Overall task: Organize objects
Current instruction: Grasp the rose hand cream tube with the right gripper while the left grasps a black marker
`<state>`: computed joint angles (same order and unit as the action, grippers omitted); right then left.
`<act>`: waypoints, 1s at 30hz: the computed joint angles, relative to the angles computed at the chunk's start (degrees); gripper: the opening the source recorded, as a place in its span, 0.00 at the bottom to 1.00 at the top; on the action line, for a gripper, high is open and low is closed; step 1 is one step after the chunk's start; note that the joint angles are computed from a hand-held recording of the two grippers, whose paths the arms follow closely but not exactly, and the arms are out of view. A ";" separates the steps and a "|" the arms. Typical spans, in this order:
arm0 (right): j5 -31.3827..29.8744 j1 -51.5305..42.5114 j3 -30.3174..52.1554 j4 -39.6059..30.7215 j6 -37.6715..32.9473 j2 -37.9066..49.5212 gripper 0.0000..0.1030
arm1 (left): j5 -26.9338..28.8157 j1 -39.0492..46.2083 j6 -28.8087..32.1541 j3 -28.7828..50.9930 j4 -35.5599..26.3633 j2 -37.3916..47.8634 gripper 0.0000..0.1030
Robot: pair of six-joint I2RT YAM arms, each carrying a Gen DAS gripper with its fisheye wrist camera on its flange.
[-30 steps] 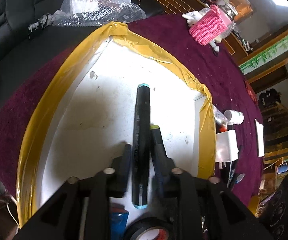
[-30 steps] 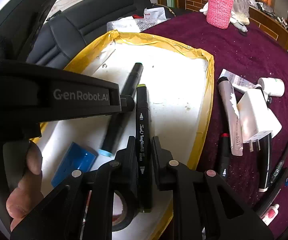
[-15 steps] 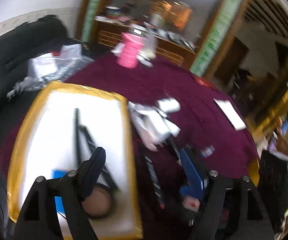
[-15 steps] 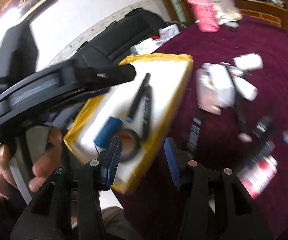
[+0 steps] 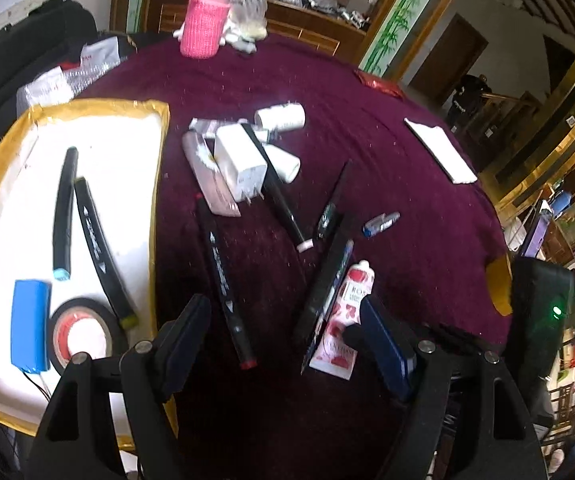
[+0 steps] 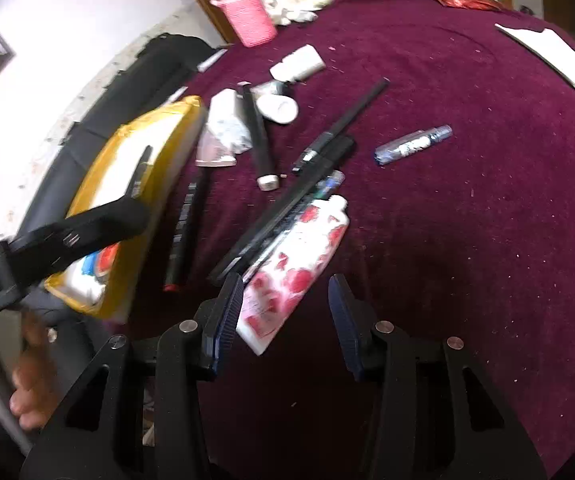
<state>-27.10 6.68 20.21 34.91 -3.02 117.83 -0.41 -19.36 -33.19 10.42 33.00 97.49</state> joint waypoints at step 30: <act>-1.28 -0.16 6.47 -4.69 1.95 1.14 0.35 | -3.50 0.41 2.26 2.89 -1.15 2.72 0.75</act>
